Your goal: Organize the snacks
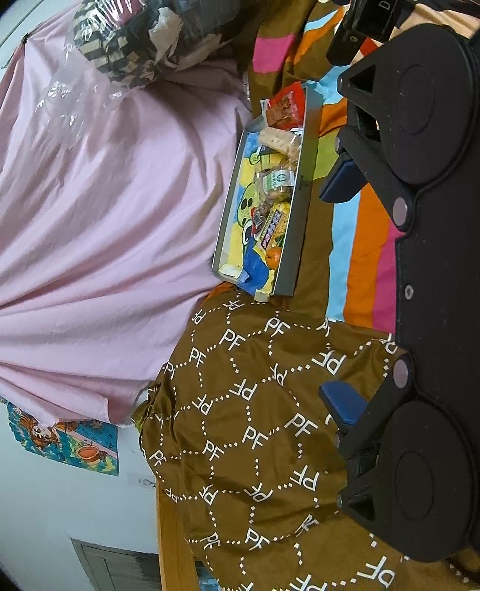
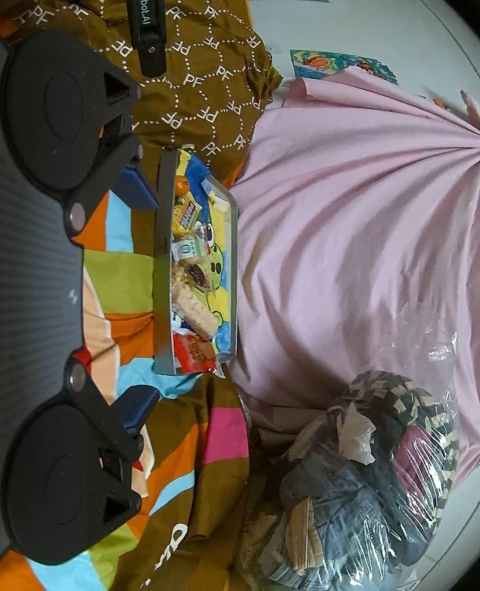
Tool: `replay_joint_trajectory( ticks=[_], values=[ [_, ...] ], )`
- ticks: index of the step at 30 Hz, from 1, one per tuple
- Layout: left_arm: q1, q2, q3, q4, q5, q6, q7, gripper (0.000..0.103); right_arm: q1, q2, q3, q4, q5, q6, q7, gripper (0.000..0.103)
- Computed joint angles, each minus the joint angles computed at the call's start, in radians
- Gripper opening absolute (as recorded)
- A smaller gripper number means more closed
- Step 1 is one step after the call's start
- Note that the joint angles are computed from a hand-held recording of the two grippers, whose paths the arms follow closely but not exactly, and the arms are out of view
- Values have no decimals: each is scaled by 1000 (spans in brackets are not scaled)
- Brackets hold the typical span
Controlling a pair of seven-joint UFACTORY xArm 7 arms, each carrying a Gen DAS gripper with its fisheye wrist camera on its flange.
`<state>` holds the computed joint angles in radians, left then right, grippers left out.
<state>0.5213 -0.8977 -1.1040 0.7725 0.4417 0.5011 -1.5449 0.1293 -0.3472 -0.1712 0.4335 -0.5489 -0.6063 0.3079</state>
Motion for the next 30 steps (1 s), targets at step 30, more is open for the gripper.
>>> replay_joint_trajectory(
  ticks=[30],
  values=[
    [-206,39,89,-142,99,38,-124,102,166,-80,-74,-96,4,122,-52,103]
  ],
)
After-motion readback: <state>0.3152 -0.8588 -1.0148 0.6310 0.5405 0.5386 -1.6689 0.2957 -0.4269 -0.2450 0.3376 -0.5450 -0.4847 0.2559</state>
